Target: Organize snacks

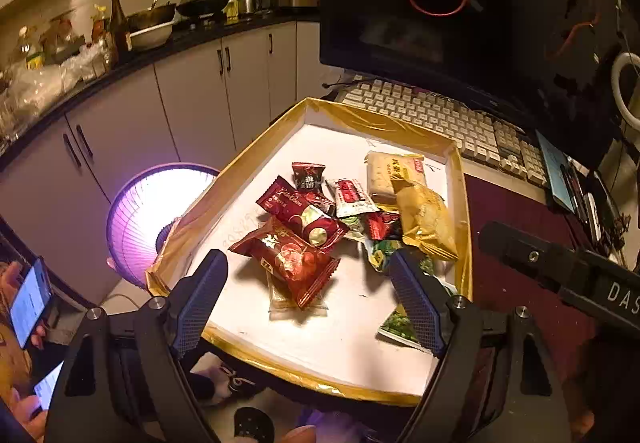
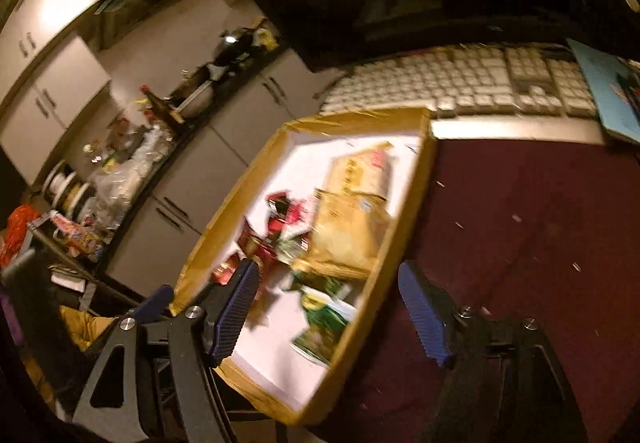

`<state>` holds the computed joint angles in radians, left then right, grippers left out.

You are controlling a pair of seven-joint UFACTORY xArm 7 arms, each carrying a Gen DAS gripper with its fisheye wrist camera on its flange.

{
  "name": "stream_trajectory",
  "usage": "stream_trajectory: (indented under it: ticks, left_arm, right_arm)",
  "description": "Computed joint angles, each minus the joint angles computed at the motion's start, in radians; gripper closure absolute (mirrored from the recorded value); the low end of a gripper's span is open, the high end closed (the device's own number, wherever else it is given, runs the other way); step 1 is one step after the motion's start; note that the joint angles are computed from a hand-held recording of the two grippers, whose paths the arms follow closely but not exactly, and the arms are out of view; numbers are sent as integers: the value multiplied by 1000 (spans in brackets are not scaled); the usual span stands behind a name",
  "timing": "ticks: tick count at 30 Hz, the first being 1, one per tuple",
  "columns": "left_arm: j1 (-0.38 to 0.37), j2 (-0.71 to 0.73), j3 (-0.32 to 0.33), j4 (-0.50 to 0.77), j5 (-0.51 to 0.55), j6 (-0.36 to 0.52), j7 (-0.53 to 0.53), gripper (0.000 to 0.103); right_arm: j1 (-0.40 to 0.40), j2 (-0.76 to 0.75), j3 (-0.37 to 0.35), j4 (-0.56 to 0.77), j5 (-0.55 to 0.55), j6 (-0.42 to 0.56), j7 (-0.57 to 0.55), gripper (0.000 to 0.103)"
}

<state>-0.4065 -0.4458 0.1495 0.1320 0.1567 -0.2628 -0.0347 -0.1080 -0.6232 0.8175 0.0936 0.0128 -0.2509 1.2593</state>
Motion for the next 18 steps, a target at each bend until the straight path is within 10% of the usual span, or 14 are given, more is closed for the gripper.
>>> stream_trajectory:
  ticks: [6, 18]
  left_arm:
    - [6, -41, -13, -25, -12, 21, 5, 20]
    - [33, 8, -37, -20, -20, -17, -4, 20]
  right_arm:
    - [56, -78, -9, 3, -20, 133, 55, 28]
    - [-8, -9, 16, 23, -101, 79, 107, 28]
